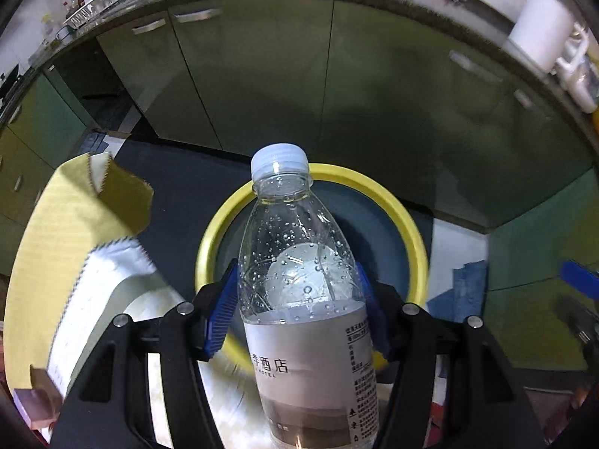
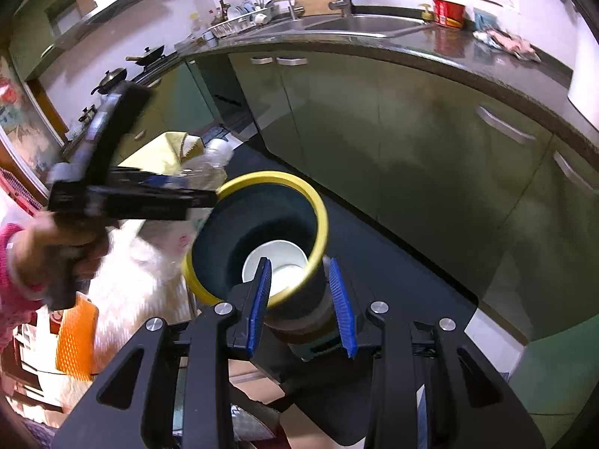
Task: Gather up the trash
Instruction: 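Carry the water bottle with the left gripper over the bin and release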
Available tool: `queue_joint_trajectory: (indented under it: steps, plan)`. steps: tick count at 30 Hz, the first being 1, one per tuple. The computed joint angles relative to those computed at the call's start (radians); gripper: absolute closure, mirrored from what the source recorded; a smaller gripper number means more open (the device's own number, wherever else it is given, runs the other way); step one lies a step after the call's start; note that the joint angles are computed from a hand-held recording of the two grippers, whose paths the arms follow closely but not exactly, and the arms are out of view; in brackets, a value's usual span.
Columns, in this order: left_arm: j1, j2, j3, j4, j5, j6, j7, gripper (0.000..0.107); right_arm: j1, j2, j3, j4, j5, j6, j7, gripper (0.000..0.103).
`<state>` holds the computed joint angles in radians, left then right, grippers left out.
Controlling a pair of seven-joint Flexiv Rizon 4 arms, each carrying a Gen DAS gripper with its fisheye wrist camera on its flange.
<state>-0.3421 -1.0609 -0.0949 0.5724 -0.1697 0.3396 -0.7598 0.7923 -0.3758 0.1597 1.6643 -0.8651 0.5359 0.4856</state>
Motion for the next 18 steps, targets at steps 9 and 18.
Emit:
queue_joint_trajectory:
  steps: [9,18]
  plan:
    - [-0.057,-0.067,0.052,-0.054,0.083,0.001,-0.060,0.047,-0.010,0.013,0.004,0.049,-0.021,0.040,0.054,0.065]
    - [0.059,0.136,-0.026,0.155,-0.014,0.046,0.020,0.042,0.006,-0.025,-0.006,0.000,-0.044,0.061,0.028,0.063]
